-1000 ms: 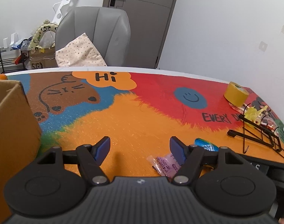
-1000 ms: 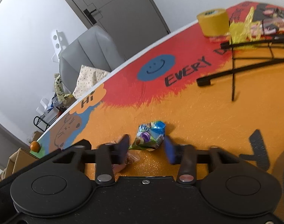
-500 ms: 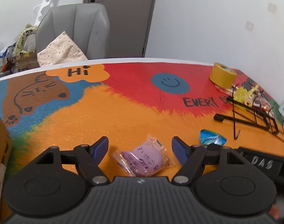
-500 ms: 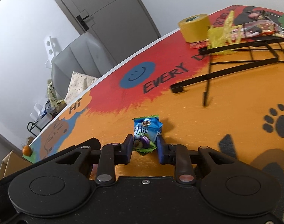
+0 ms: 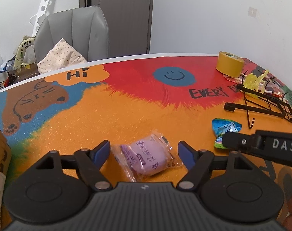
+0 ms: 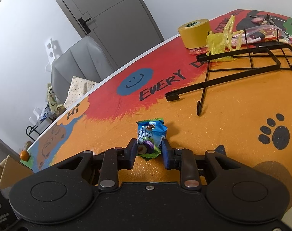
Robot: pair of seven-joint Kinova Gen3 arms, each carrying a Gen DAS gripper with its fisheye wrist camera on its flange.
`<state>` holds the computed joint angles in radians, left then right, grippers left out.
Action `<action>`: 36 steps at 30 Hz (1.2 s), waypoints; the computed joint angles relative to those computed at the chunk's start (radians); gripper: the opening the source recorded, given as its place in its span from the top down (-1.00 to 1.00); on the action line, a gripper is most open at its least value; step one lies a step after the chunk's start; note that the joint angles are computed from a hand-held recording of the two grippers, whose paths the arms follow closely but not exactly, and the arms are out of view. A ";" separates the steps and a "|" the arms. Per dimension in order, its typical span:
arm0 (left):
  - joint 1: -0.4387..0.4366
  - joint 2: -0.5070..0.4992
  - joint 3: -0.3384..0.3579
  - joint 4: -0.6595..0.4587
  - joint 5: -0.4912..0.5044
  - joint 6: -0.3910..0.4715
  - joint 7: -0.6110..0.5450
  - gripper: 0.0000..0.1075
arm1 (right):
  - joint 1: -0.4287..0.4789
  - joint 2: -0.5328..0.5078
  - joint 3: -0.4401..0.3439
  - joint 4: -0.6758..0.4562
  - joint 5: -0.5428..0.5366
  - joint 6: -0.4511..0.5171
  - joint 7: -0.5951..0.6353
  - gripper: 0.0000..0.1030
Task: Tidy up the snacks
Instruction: 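Grasp pink candy with left tool while right tool grasps blue-wrapped candy, then carry pink candy and blue candy over the cardboard box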
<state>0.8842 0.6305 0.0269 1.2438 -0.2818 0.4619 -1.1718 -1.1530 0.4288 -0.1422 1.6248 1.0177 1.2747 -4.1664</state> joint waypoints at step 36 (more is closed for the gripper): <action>-0.104 -0.223 0.028 0.283 0.053 -0.154 -0.004 0.30 | -0.094 0.099 0.069 -0.279 -0.047 0.134 0.228 0.49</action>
<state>0.7807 0.4080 0.0550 1.5269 -0.2292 0.3075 -1.1755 -1.2471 0.5274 -0.0730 1.3460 0.9710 1.4088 -3.9388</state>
